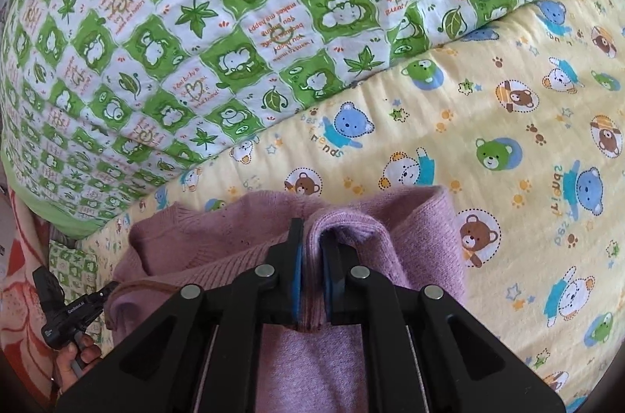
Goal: Fold small clothes
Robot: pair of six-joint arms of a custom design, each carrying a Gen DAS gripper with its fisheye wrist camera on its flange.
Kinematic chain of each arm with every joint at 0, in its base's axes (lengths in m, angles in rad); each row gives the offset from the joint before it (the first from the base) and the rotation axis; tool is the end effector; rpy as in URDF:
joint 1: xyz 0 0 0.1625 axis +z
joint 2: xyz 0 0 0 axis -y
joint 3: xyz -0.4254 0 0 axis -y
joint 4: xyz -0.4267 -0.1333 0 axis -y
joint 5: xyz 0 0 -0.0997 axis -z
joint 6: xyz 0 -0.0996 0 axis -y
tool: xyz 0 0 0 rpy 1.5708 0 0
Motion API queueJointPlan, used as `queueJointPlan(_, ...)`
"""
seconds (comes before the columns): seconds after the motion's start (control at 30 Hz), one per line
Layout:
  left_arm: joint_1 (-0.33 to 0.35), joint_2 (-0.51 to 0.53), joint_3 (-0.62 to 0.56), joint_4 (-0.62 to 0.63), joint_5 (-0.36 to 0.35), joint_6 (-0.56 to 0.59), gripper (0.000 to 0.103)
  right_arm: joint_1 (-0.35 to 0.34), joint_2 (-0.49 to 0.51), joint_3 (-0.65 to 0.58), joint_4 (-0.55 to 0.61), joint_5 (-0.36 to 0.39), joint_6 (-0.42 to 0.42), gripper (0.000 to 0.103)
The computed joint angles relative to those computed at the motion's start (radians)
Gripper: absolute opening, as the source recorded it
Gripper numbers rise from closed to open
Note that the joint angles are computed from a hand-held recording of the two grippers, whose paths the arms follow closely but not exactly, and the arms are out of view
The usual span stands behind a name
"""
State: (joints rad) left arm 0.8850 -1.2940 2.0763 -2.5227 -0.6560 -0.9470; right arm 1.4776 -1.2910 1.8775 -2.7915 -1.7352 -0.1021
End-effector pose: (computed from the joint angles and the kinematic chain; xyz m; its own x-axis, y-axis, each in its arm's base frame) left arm -0.1698 -0.5426 0.2279 -0.8319 -0.4540 -0.3192 -0.0873 0.6751 -0.7326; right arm 0.0596 -0.6196 0.3151 -0.9758 0.1056 0.1915 -0.0246 0.8171 -0.5760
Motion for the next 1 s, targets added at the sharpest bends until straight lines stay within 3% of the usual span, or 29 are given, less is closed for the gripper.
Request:
queueJointPlan(0.1,-0.036,-0.021,-0.003,0.059,0.023,-0.008,0.02,-0.008,-0.024,0.003,0.027,0.031,0.013,0.01)
queueJointPlan(0.13,-0.049,-0.024,-0.007,0.093,0.038,-0.022,0.029,-0.007,-0.03,0.004,0.03,0.035,0.013,0.01)
queueJointPlan(0.17,-0.062,-0.031,-0.009,0.135,0.062,-0.048,0.046,-0.008,-0.038,0.007,0.033,0.042,0.012,0.01)
queueJointPlan(0.23,-0.088,-0.046,-0.003,0.196,0.13,-0.109,0.062,-0.009,-0.051,0.01,0.043,0.054,0.014,0.011)
queueJointPlan(0.37,-0.094,-0.096,0.009,0.254,0.138,-0.19,0.062,-0.015,-0.063,0.004,0.069,0.077,0.032,0.012)
queueJointPlan(0.5,-0.13,-0.119,0.022,0.284,0.143,-0.209,0.062,-0.052,-0.081,0.004,0.111,0.166,0.129,0.016)
queueJointPlan(0.57,-0.15,-0.118,0.027,0.292,0.129,-0.206,0.062,-0.05,-0.098,0.024,0.073,0.148,0.132,0.031)
queueJointPlan(0.6,-0.16,-0.116,0.034,0.276,0.116,-0.195,0.062,-0.047,-0.104,0.034,0.048,0.135,0.128,0.047)
queueJointPlan(0.63,-0.17,-0.109,0.044,0.243,0.092,-0.173,0.062,-0.046,-0.115,0.047,0.016,0.126,0.127,0.056)
queueJointPlan(0.7,-0.179,-0.082,0.048,0.189,0.051,-0.125,0.062,-0.047,-0.139,0.075,-0.046,0.123,0.118,0.056)
queueJointPlan(0.83,-0.196,-0.006,0.054,0.078,-0.061,-0.004,0.062,-0.032,-0.179,0.118,-0.059,0.142,0.025,0.056)
queueJointPlan(1.0,-0.193,0.101,0.029,0.012,-0.148,0.128,0.062,0.033,-0.195,0.202,-0.035,0.138,-0.272,0.048)
